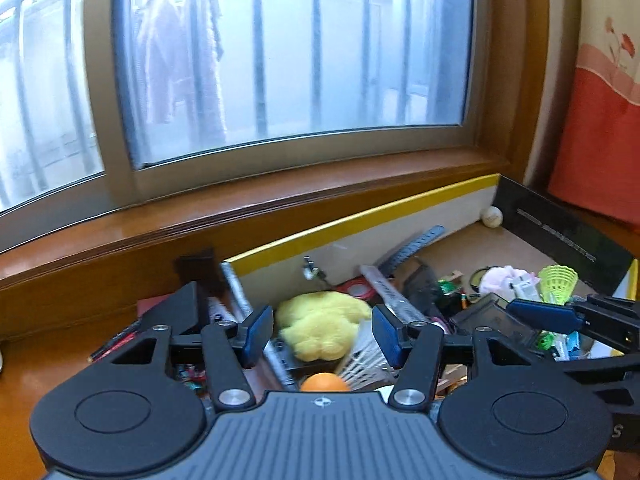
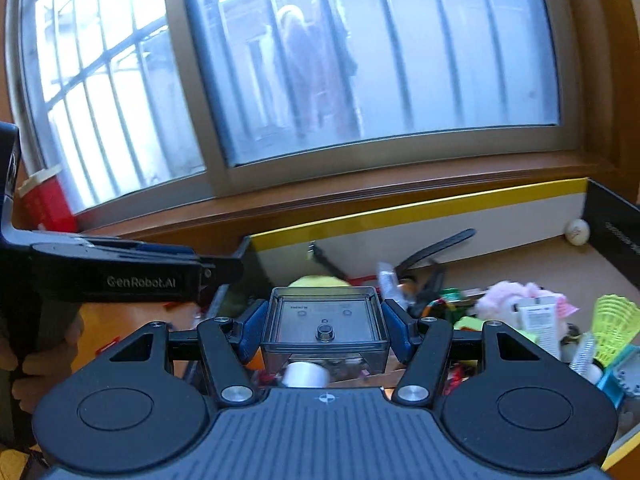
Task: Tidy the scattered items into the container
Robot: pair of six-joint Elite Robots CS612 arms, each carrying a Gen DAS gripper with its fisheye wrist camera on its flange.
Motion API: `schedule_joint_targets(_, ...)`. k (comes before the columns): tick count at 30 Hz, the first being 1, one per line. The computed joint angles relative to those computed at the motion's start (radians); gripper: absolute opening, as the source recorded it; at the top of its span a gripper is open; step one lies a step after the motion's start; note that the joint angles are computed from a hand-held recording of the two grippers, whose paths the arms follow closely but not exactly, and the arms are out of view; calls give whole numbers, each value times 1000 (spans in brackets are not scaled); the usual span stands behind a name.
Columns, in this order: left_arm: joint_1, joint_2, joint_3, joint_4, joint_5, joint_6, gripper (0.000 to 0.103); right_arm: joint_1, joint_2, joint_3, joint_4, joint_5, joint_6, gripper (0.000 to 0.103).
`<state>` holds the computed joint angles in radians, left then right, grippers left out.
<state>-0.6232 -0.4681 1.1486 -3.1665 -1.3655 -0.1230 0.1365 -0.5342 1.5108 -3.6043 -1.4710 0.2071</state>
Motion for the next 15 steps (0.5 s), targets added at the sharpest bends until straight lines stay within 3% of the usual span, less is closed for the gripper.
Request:
schedule_joint_targets(4, 0, 0, 5, -6, 29, -2, 58, -7, 2, -1, 5, -17, 16, 61)
schedule_joint_targets(10, 19, -38, 108, 21, 97, -62, 58, -8, 5, 2, -2, -42, 34, 61)
schedule_joint_targets(15, 38, -49, 162, 104, 27, -113, 59, -12, 9, 1, 6, -42, 52, 61)
